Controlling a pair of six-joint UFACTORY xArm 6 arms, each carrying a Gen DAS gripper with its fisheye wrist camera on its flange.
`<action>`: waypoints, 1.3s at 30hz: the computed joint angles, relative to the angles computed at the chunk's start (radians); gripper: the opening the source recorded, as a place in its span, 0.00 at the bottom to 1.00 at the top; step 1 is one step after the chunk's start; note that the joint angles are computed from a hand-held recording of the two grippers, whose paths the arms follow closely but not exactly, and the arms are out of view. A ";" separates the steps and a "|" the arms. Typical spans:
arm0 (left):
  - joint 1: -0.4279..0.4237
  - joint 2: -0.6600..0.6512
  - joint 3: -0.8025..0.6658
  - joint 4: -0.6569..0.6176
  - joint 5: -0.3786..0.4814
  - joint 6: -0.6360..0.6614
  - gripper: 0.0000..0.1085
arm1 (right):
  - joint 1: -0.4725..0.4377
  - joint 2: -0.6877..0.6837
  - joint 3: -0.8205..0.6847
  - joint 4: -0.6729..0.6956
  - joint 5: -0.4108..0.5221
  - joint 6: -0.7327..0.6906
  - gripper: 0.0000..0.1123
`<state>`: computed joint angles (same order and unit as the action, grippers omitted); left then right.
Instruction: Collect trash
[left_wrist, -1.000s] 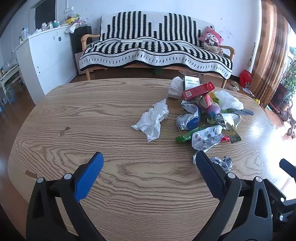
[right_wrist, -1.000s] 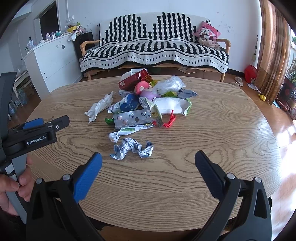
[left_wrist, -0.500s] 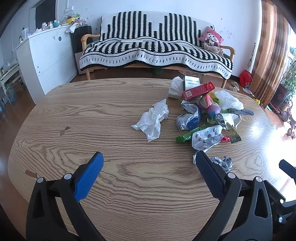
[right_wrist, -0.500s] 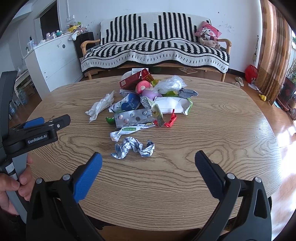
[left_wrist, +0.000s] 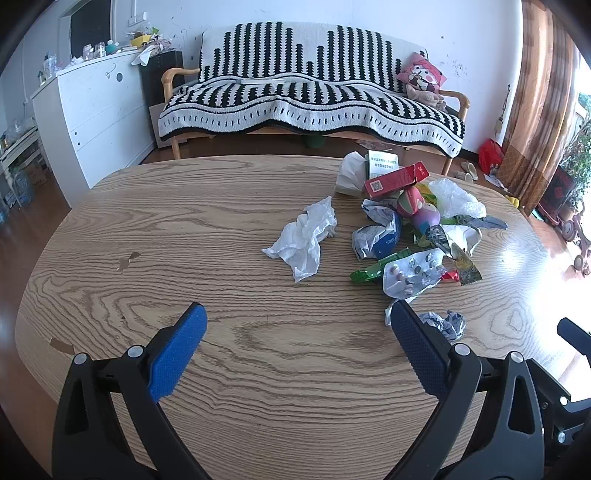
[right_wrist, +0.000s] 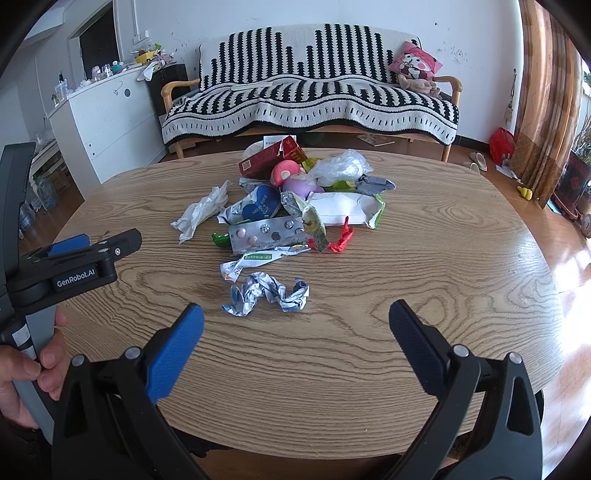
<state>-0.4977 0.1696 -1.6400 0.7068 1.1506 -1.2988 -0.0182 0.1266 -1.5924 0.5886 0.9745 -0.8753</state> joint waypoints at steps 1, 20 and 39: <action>0.000 0.000 0.000 0.000 0.001 0.000 0.89 | 0.000 0.000 0.000 0.000 0.000 0.000 0.87; 0.112 0.174 -0.179 -0.113 -0.013 0.250 0.89 | 0.013 0.057 -0.055 -0.046 0.074 0.063 0.87; 0.246 0.394 -0.348 -0.253 -0.093 0.409 0.34 | 0.089 0.228 -0.210 -0.155 0.132 0.199 0.87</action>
<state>-0.2517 0.5631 -1.9884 0.4538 1.0579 -0.8902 0.0713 0.3543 -1.8025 0.4336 1.1064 -0.6763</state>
